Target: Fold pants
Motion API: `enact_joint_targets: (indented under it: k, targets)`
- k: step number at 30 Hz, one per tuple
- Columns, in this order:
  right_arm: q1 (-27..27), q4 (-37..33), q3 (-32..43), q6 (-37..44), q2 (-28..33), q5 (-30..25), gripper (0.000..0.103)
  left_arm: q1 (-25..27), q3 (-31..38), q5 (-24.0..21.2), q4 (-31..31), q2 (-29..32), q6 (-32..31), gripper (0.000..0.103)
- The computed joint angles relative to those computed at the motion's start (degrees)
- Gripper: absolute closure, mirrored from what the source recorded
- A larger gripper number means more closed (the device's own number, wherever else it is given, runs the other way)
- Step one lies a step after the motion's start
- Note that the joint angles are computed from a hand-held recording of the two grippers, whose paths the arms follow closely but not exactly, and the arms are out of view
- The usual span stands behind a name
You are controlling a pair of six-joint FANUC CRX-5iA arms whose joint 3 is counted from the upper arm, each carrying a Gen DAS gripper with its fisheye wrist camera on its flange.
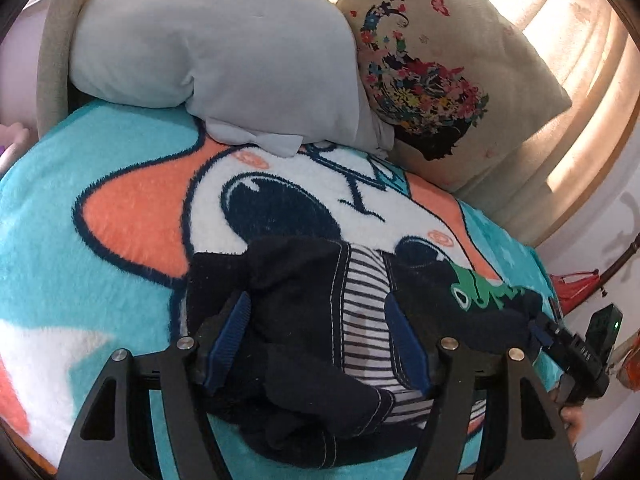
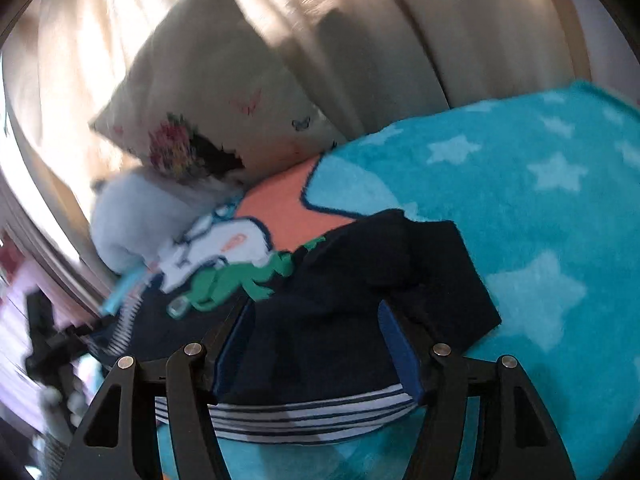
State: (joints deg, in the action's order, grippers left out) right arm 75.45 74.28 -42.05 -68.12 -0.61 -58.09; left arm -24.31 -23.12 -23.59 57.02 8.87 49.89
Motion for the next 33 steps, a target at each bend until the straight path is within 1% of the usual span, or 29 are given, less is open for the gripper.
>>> enact_joint_targets:
  k: [3,5,7,9,10,11,12,14,16,18,19,21,23,26,28,29,30,31,33]
  targets:
    - [0.9,-0.3,-0.4,-1.0,-0.7,-0.6,0.035,0.3,0.0,-0.6,-4.2,-0.9,1.7,0.034]
    - [1.7,-1.0,-0.7,-1.5,-1.2,-1.4,0.035,0.5,0.3,-0.7,-10.8,-1.9,4.9,0.034]
    - [2.7,-0.5,-1.3,-3.0,-1.6,-2.7,0.035,0.5,0.4,-0.7,-16.0,-2.9,7.6,0.034]
    - [4.7,-0.5,-1.6,-4.8,-1.9,-6.2,0.035,0.6,0.0,0.1,-22.7,-5.0,12.8,0.034]
    - [6.1,-0.2,-1.8,-6.2,-1.8,-9.1,0.035,0.8,-1.0,0.9,-22.6,-6.2,13.4,0.034]
    - [7.9,-0.2,-1.9,-8.0,-1.8,-13.0,0.033,0.9,-2.7,1.5,-19.5,-7.6,11.6,0.034]
    - [9.6,-0.6,-1.9,-9.1,-1.9,-16.6,0.030,0.7,-5.0,2.3,-13.4,-9.3,7.1,0.034]
    - [13.2,-2.2,-2.3,-11.8,-2.3,-23.8,0.027,-0.4,-7.1,4.3,-6.4,-11.2,1.2,0.034]
    - [14.8,-3.9,-2.6,-13.0,-2.8,-26.3,0.025,-1.2,-6.4,4.5,-5.2,-11.5,-0.1,0.031]
    - [15.6,-6.2,-3.1,-14.0,-3.3,-26.5,0.025,-2.8,-4.3,2.8,-2.2,-10.0,-3.0,0.030]
    - [15.5,-6.4,-3.6,-15.2,-3.3,-25.6,0.025,-3.2,-3.2,1.9,-2.7,-9.3,-2.6,0.030]
    - [15.2,-5.7,-5.0,-17.8,-3.5,-23.0,0.025,-4.5,1.2,-2.1,-4.5,-6.3,-1.6,0.030]
    - [14.3,-5.3,-5.1,-18.0,-3.0,-21.0,0.025,-7.1,5.0,-4.7,-3.0,-3.1,-4.2,0.030]
    - [12.5,-3.9,-5.2,-16.3,-2.7,-17.6,0.025,-10.0,11.6,-5.5,-7.1,1.1,-3.0,0.030]
    - [11.5,-3.3,-5.0,-14.7,-2.2,-16.1,0.025,-11.6,17.6,-6.1,-12.6,4.7,2.0,0.030]
    - [11.2,-3.4,-4.8,-13.7,-2.0,-15.5,0.025,-12.4,22.3,-7.9,-16.7,7.5,5.9,0.030]
    - [10.9,-3.4,-4.6,-12.8,-1.6,-14.9,0.025,-12.7,26.8,-11.3,-20.4,9.9,8.7,0.030]
    - [10.2,-3.0,-4.4,-11.7,-1.3,-13.8,0.025,-13.2,31.3,-14.9,-22.6,12.4,10.1,0.030]
    - [9.1,-2.1,-4.3,-10.5,-1.1,-11.7,0.025,-14.5,39.6,-21.4,-24.1,17.7,11.0,0.030]
